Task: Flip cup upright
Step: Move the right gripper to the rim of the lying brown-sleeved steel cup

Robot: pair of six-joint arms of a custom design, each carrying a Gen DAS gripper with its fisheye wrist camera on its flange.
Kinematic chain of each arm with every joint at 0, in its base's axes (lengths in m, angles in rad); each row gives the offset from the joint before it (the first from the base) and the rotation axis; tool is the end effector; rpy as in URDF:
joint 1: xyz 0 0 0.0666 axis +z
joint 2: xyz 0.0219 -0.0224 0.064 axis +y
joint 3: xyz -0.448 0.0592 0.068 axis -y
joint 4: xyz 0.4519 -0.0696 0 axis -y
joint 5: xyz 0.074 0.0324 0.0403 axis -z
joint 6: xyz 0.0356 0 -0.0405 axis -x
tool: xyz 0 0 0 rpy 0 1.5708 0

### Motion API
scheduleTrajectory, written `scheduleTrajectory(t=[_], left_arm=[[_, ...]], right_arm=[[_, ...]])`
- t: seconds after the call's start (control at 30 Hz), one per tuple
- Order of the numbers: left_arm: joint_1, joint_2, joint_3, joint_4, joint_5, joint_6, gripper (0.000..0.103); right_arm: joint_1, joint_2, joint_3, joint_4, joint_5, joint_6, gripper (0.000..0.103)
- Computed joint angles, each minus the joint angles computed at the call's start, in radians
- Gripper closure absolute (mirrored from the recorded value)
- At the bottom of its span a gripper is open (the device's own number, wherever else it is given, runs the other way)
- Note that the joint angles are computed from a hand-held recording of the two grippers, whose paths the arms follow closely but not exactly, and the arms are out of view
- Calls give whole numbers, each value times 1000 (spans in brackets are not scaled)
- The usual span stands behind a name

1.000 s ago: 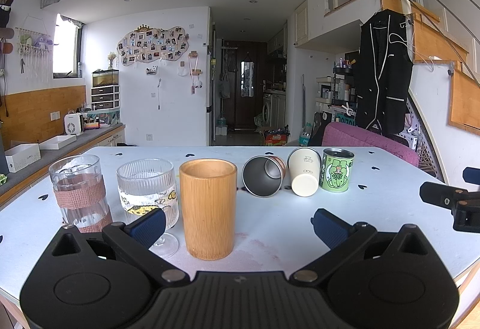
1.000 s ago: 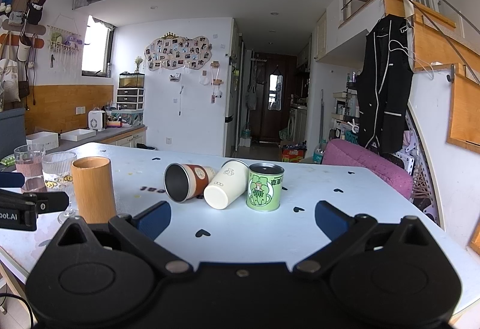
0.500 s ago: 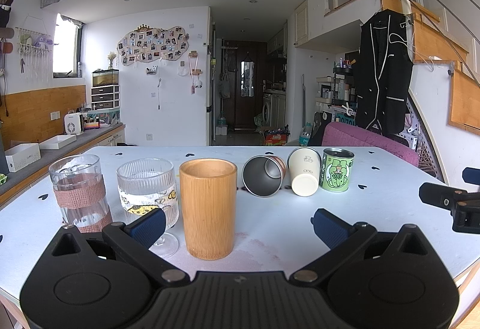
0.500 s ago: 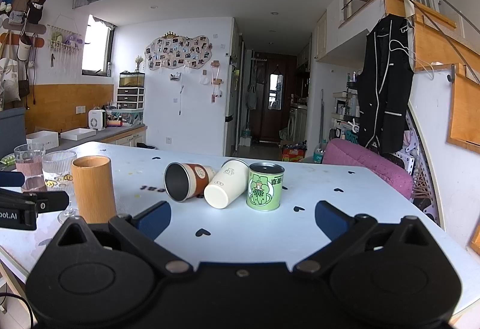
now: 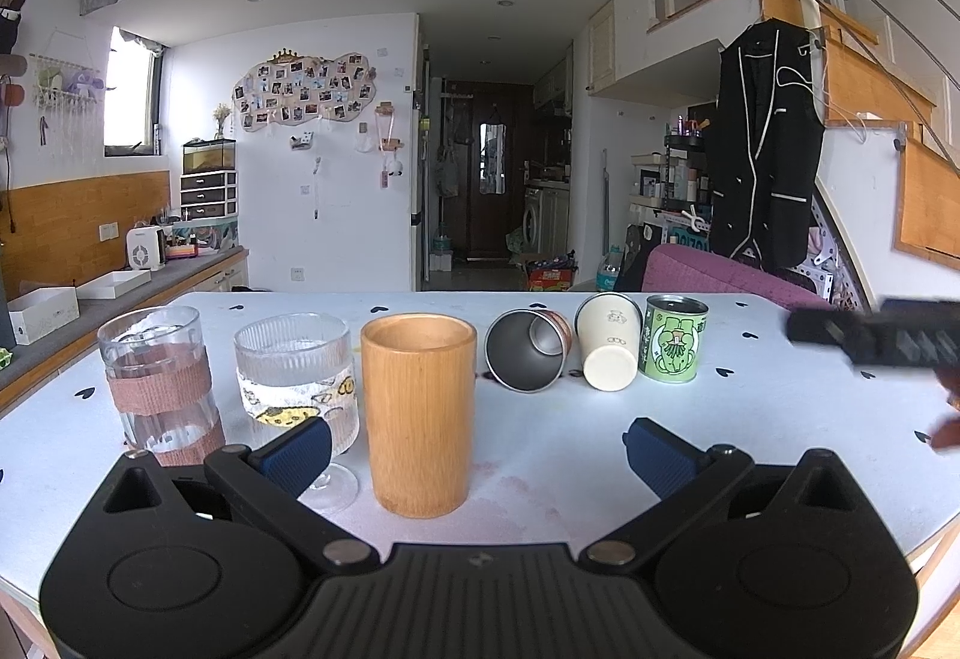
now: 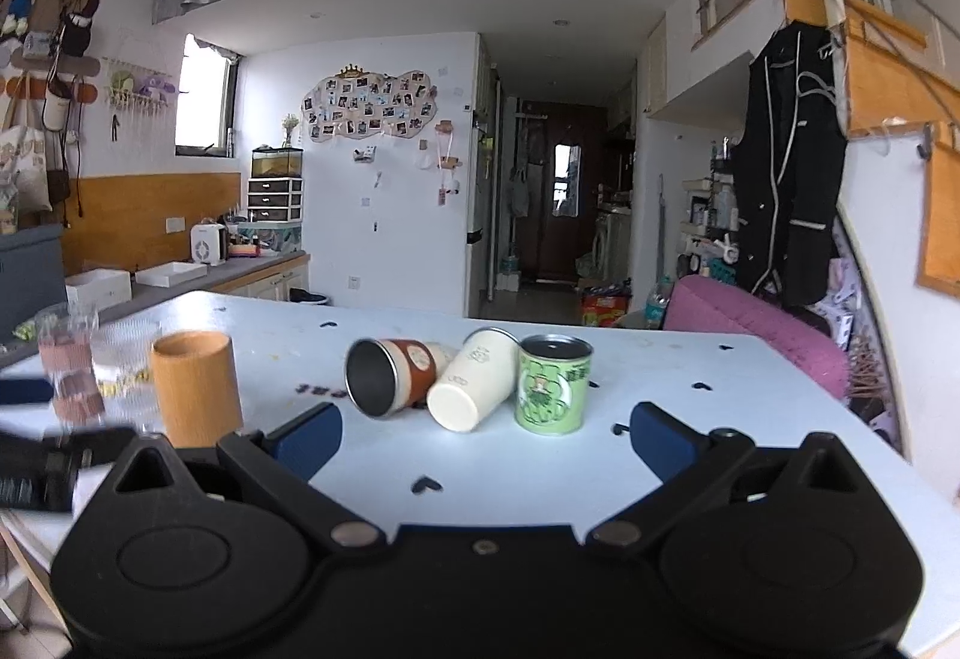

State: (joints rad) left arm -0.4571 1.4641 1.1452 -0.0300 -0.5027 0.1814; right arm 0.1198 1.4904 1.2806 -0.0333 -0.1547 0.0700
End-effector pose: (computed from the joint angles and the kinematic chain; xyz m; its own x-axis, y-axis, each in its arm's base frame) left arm 0.5186 -0.2364 0.4055 -0.2982 -0.0295 -0.9540 -0.0746 0.9972 -0.0075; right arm 0.5967 0.0769 0.4620 -0.2198 -0.0961 -0.9708 -0.2826 0.9587 -0.0309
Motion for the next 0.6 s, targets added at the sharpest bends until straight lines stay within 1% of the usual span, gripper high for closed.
scheduleTrajectory(t=[0.13,0.27,0.4,0.5,0.53,0.57,0.6], left_arm=[[13,-1,-6,8,2,-3,0],[25,-13,-27,20,-2,1,0],[43,-24,-50,34,-2,4,0],[63,-28,-64,33,6,19,0],[69,-29,-67,32,9,24,0],[77,-31,-72,31,13,30,0],[83,-31,-74,30,17,35,0]], right_arm=[[14,76,122,-82,-31,-35,0],[41,186,298,-215,-67,-61,0],[69,321,521,-389,-70,-117,0],[91,434,711,-531,-58,-167,5],[97,484,798,-597,-52,-193,6],[101,525,869,-651,-45,-219,10],[106,577,959,-723,-34,-250,13]])
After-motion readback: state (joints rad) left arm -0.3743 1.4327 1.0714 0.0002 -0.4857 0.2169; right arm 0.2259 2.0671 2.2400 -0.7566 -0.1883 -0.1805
